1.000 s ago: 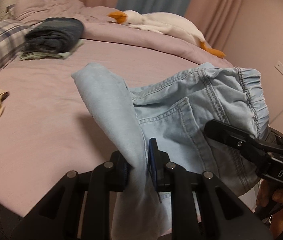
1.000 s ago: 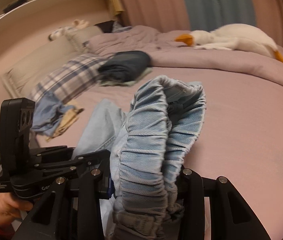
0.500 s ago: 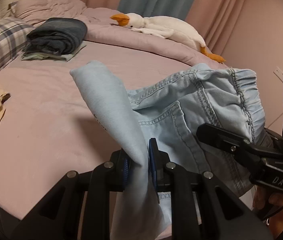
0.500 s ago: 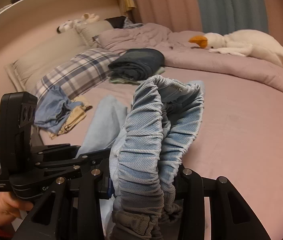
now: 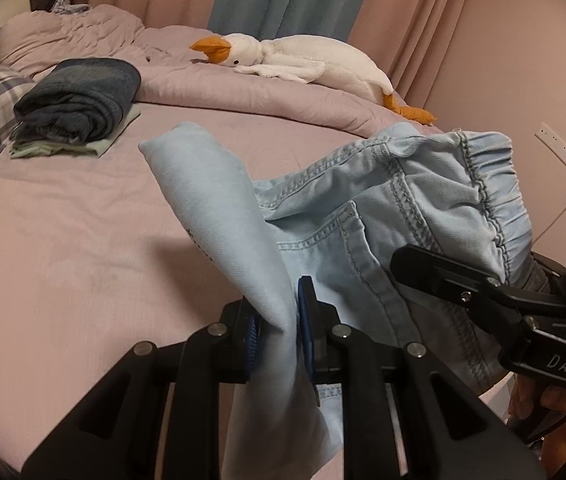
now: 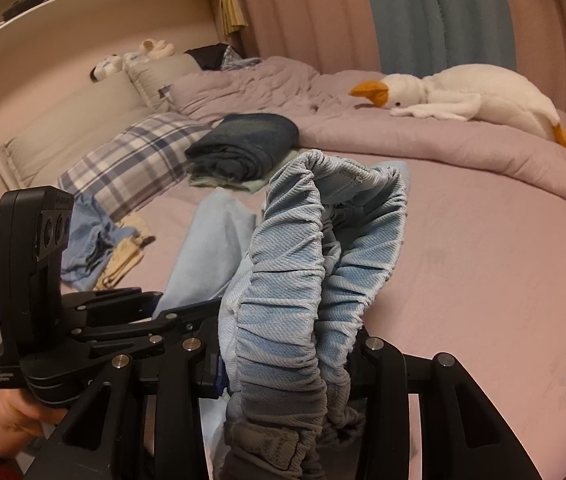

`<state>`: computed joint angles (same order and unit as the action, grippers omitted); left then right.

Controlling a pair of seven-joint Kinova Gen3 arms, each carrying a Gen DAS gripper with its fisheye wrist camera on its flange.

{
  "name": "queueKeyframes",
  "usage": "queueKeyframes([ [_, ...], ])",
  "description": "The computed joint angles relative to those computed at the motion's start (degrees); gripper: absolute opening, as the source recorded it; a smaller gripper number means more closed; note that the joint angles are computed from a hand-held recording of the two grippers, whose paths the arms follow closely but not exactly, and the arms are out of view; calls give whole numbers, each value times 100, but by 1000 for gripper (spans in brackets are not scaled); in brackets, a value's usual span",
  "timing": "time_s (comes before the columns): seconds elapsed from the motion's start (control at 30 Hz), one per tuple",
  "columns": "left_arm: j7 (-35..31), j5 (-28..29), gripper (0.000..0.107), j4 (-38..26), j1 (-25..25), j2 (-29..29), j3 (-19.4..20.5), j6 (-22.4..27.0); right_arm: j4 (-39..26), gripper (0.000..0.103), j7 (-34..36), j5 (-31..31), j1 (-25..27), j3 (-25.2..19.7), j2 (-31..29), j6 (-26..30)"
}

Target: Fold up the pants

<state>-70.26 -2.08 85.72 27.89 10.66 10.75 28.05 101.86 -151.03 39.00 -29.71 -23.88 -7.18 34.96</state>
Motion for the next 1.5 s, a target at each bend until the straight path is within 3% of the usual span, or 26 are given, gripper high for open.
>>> queueKeyframes([
  [0.4,-535,204,17,-802,-213,562,-31,243,-441,42,11,343,-172,379,477,-18],
  [1.0,-1012,480,17,-2104,-263,1394,-145,732,-901,42,247,379,-399,967,880,8],
  [1.5,-1041,493,17,-2563,-168,1750,-226,930,-1133,42,335,250,-537,1211,1109,109],
])
